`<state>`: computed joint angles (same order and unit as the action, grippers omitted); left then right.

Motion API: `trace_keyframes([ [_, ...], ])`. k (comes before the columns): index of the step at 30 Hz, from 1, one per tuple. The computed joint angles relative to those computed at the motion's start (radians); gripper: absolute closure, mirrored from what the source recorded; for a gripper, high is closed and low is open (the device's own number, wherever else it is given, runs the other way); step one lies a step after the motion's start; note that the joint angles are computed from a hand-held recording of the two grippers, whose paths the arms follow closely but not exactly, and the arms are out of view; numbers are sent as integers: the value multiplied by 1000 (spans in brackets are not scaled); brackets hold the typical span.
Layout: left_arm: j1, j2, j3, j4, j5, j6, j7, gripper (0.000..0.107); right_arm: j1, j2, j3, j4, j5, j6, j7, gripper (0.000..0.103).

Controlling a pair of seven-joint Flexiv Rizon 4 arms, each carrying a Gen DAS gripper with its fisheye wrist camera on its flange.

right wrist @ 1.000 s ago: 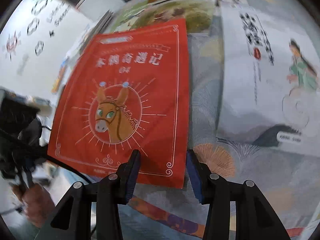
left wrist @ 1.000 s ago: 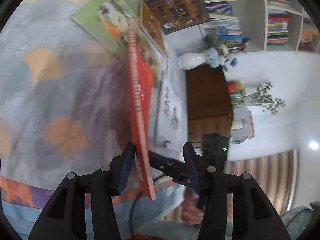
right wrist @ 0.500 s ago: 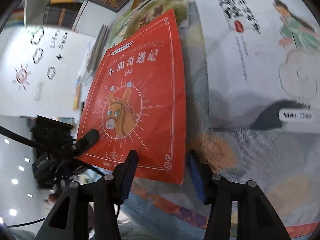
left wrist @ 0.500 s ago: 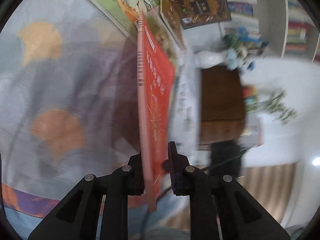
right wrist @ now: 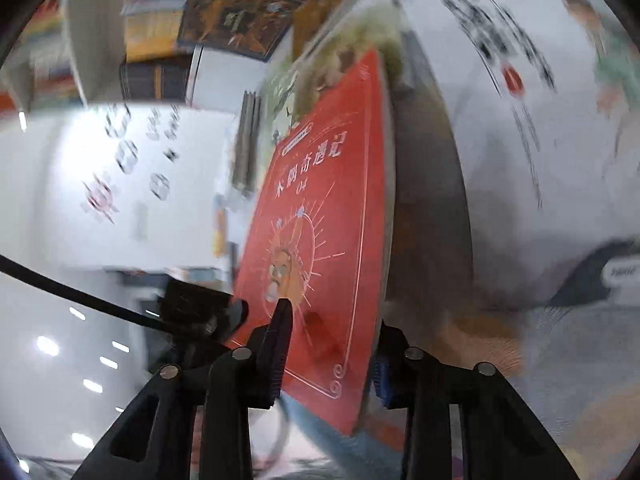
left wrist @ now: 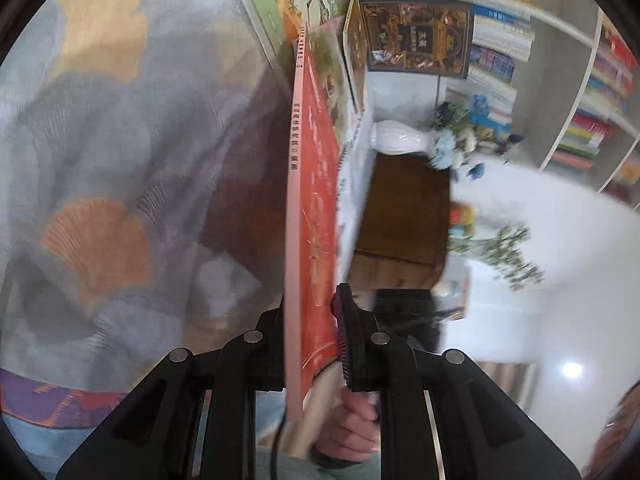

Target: Organize books

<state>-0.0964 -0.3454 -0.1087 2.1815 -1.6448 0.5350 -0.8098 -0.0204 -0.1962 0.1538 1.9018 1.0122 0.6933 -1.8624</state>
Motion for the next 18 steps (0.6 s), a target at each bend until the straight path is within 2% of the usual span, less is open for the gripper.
trace_keyframes([
  [5,-44,42,20,-30,242,183,19,93,106,31,28,49,-217,157,88,69],
  [8,-45,68,18,-37,341,233,44,93,143,55,39,97,-305,242,130,69],
  [12,-22,92,18,-44,393,219,80,93,196,87,50,143,-452,348,210,69],
  [18,41,114,42,-79,427,106,123,92,279,106,58,155,-700,456,399,69],
])
